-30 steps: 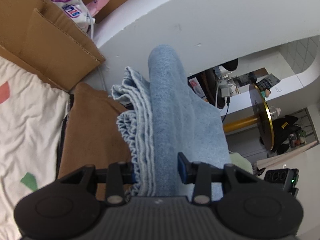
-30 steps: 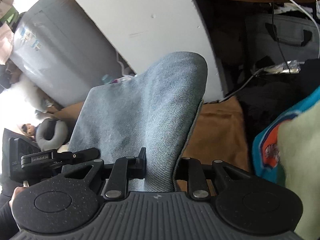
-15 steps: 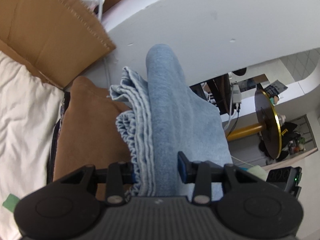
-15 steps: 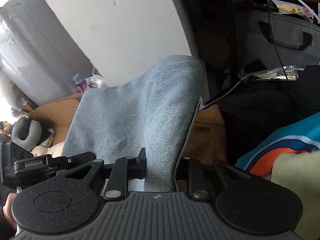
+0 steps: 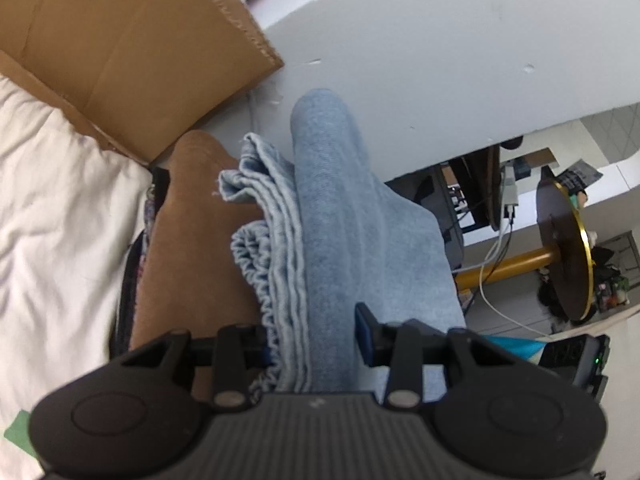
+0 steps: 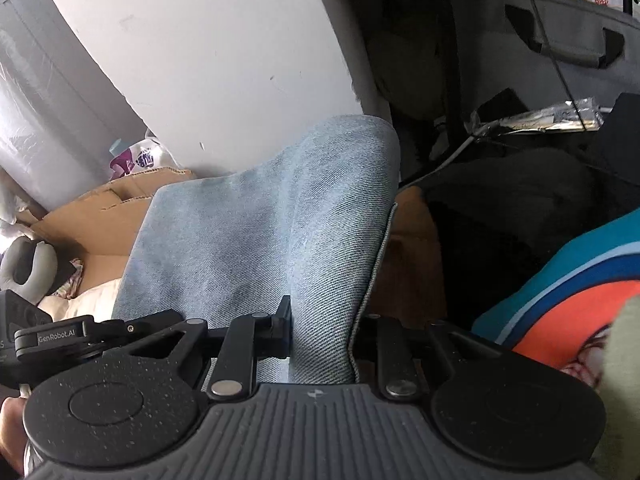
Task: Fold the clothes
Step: 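Carry the held folded jeans away from the bed with both grippers, then lower the folded jeans onto the brown cloth stack with both grippers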
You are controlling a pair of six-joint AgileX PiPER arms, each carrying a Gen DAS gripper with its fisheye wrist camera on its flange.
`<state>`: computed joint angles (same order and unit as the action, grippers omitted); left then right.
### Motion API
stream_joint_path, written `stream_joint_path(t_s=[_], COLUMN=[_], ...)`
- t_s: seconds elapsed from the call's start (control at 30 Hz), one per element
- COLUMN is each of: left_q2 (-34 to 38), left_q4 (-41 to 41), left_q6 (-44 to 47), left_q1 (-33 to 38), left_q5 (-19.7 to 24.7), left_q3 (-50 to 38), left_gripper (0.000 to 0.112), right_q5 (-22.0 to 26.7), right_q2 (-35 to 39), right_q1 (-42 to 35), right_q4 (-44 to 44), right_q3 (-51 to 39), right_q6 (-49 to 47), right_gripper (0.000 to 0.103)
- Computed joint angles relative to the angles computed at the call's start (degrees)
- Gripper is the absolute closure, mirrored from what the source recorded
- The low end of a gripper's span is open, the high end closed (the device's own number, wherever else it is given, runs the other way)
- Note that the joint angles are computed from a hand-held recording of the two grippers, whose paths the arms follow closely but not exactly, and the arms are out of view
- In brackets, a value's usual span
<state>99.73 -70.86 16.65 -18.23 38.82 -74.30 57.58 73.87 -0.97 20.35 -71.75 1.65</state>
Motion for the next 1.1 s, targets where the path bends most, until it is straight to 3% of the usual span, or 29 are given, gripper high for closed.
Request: stream_joint_path(t_s=[0.1, 0.2, 0.4, 0.63, 0.83, 1.1], left_q2=[0.77, 1.47, 2.25, 3.83, 4.66, 3.82], left_q4=[-0.05, 5.06, 15.88, 15.28, 22.96, 22.16], left_q6=[0.36, -3.46, -10.89, -10.63, -16.10, -13.68], left_q1=[0.04, -0.67, -0.73, -1.06, -0.65, 1.94], left_q5=[-0.51, -1.09, 3.22, 2.57, 7.42, 13.04], left_q3=[0.71, -0.11, -5.99, -8.82, -12.20, -14.41], left_gripper=[0.072, 0.071, 0.071, 0.071, 0.069, 0.080], right_q5=[-1.98, -4.82, -8.83, -9.02, -9.57, -7.86], right_q2=[0.50, 0.97, -0.56, -0.30, 2.19, 1.53], right_q1=[0.68, 1.53, 1.18, 1.04, 2.73, 1.31], right_q4=[-0.06, -0.70, -0.04, -0.82, -2.99, -1.52], right_q3=[1.55, 4.21, 8.38, 6.05, 5.27, 4.34], right_q6=[-0.58, -0.70, 0.46, 0.50, 0.28, -0.75], right_gripper=[0.081, 0.081, 0.081, 0.081, 0.081, 0.081])
